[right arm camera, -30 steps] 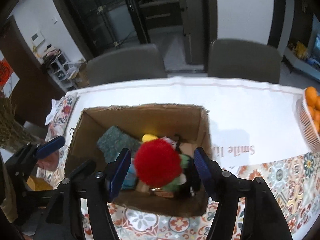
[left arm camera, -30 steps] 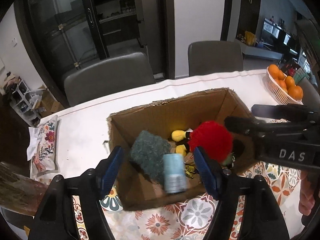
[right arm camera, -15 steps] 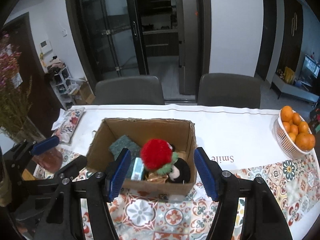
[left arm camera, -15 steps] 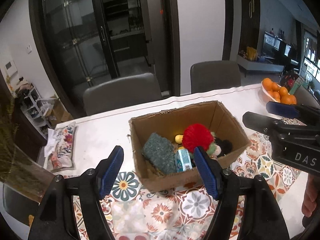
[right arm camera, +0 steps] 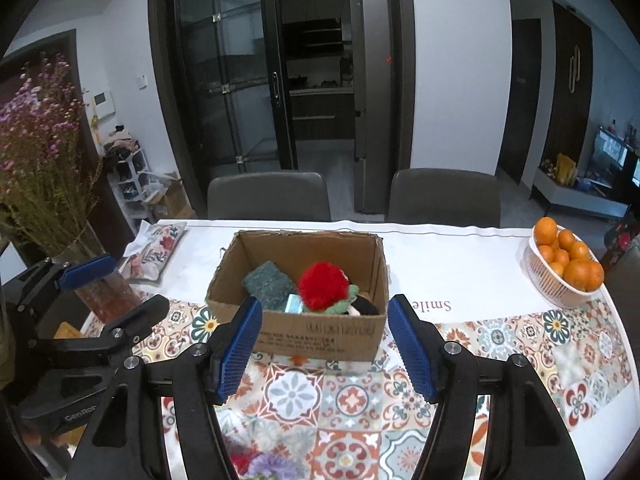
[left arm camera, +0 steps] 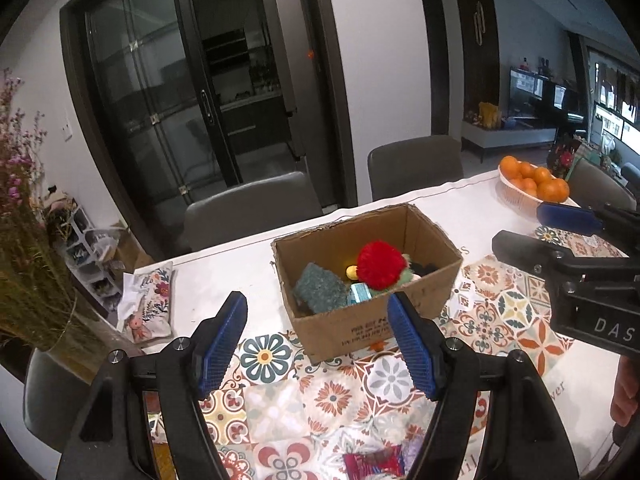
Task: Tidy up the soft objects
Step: 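Open both tools to drop the tissue pack and pompom into the box, then move the left tool to the red candy packet while the right tool approaches the purple flower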
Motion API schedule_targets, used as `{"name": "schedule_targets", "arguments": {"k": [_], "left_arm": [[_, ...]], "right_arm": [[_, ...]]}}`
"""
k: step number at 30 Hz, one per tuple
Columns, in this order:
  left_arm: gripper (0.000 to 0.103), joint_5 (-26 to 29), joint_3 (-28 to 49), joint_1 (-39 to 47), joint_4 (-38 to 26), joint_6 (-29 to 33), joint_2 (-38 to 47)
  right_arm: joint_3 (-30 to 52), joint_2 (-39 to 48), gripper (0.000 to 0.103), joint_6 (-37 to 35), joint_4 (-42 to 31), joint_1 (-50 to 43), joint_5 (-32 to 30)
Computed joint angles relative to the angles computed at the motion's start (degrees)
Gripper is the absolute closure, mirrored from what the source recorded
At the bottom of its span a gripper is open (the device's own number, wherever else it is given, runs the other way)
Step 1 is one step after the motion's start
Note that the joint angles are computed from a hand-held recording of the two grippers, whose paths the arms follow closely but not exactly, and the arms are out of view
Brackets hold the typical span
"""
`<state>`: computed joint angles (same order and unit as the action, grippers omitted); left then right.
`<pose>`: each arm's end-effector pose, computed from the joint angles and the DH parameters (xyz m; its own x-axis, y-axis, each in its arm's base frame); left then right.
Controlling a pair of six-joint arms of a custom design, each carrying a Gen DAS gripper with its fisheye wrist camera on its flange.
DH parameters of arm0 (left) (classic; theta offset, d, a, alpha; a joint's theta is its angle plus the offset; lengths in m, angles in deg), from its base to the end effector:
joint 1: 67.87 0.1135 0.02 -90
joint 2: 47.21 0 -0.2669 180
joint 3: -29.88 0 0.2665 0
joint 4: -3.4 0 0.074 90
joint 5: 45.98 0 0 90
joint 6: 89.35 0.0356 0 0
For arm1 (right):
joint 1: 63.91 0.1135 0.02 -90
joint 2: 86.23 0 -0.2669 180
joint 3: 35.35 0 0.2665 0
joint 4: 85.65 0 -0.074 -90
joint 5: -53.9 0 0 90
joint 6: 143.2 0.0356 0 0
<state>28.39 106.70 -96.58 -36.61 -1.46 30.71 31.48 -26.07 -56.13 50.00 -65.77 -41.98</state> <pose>0.2784 -0.1416 0.2982 -0.5868 0.2809 -0.7595 0.2631 0.9531 0.1493 0.2385 -0.0041 0.3091 -0.6076 -0.0311 -0.7936 -0.0799 0.9966 0.0221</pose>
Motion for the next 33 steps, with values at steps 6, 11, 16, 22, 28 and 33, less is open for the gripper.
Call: {"name": "schedule_targets", "arguments": {"k": [6,11,16,22,28,33], "left_arm": [[0.026,-1.5,-5.2,-2.2,-0.8,-0.8,-7.3],[0.023,-3.8,-10.2,-4.9,-1.2,1.9,-13.0],[0.021,-6.9,-16.4,-8.5,-1.4,6.6,-18.2],[0.021,-5.3,-21.1,-9.6,-3.3,7.6,-21.9],[0.021,-2.4,-25.2,-9.4,-4.6,11.3,-24.2],[0.021,-0.6,-28.5,-9.2,-3.0,15.5,-24.3]], "right_arm": [[-5.9,-10.1,0.036,2.6,-2.1,1.3,1.6],[-10.7,-18.3,0.036,6.8,-5.6,1.8,2.5],[-14.9,-24.8,0.036,9.0,-10.4,3.0,4.0],[-19.0,-29.7,0.036,13.4,-15.4,7.3,5.9],[-23.9,-33.4,0.036,20.0,-17.2,13.9,10.1],[-28.7,-35.3,0.036,24.0,-17.0,16.2,10.8]]}}
